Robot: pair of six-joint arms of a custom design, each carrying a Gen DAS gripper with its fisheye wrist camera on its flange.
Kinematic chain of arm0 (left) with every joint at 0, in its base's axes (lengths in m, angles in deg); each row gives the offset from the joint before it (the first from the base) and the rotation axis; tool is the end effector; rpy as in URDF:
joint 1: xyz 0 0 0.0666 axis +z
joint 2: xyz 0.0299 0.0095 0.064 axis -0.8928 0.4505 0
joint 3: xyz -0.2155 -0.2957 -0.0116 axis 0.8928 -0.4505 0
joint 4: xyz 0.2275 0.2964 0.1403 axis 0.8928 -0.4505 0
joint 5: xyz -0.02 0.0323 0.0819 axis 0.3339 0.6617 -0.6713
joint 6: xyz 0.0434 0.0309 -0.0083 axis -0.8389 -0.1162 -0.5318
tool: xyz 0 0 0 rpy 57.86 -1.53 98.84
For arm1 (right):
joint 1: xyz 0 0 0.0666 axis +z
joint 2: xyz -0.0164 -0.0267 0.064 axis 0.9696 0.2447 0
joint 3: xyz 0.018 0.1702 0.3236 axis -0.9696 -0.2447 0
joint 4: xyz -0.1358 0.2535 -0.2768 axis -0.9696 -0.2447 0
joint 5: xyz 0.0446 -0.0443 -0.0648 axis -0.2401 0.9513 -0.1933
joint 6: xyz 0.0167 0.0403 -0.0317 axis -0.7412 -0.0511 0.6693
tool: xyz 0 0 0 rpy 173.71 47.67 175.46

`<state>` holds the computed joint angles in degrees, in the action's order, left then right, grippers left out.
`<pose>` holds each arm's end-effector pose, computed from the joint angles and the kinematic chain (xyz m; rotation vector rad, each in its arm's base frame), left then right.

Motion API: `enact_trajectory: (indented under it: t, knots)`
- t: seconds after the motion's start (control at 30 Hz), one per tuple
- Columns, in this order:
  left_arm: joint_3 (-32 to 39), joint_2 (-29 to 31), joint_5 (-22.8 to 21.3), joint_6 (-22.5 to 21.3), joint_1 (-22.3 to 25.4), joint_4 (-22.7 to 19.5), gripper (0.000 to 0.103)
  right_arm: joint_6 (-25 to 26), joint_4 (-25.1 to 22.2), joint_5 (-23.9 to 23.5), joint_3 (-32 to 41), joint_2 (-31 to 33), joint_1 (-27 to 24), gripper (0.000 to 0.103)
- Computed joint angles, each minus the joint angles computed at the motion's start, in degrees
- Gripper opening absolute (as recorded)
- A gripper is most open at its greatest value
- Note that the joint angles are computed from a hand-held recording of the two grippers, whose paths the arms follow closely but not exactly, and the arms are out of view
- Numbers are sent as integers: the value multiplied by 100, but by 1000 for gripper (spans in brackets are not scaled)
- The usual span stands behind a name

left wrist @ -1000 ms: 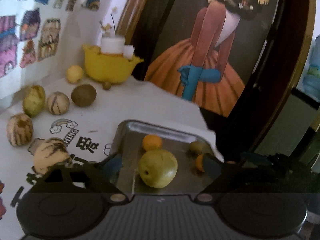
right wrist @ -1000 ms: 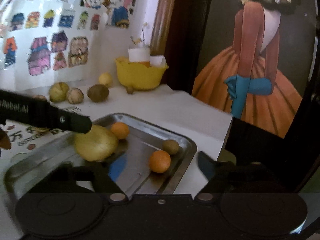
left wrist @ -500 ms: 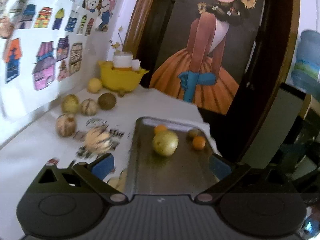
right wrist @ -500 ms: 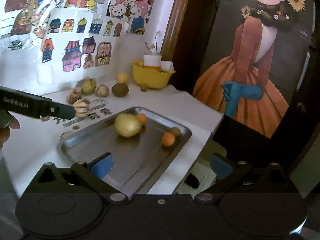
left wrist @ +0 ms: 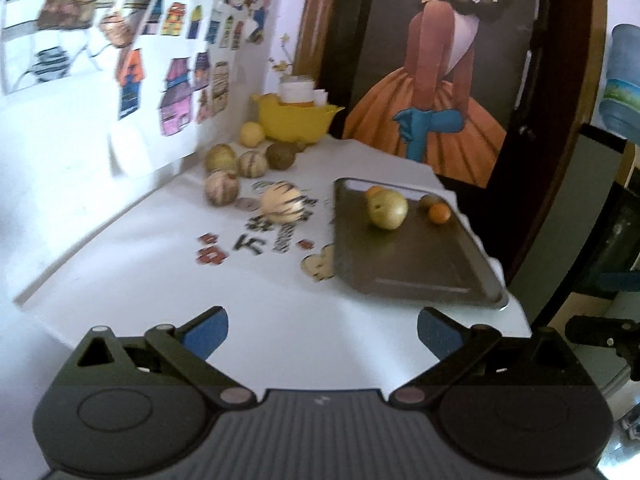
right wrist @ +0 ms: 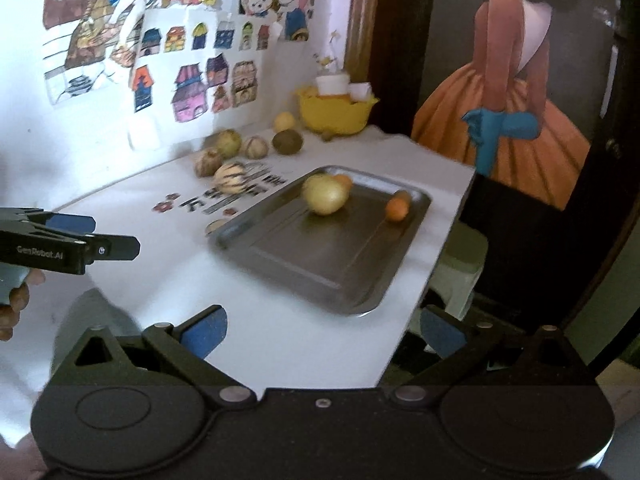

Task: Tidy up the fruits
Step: 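Lift both open tools away from the tray, then move both open tools toward the striped pepino melons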

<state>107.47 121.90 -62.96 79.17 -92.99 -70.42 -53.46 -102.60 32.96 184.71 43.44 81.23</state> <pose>0.5951 -0.3277 0.4226 -0.0877 2.1809 -0.1780 0.5981 0.0646 0.4472 -0.5393 2.1881 0.1812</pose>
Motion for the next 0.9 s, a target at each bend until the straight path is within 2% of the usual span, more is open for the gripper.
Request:
enact_trajectory:
  t: [0.17, 0.27, 0.47, 0.67, 0.8, 0.9]
  knots:
    - [-351, -293, -193, 78, 50, -144, 103, 11, -239, -25, 3, 22, 215, 102]
    - [-481, -397, -289, 67, 94, -271, 103, -61, -573, -77, 255, 218, 383, 102]
    - [-728, -588, -505, 118, 215, -538, 103, -262, -1233, -610, 1007, 732, 623, 102]
    - [-632, -564, -603, 264, 393, -685, 103, -239, -1777, -951, 2266, 1466, 781, 102]
    - [-329, -359, -598, 222, 508, -816, 103, 108, -1939, -883, 3245, 2008, 824, 102]
    - [-20, -147, -542, 190, 618, -933, 103, 452, -2170, -778, 4259, 2583, 817, 102]
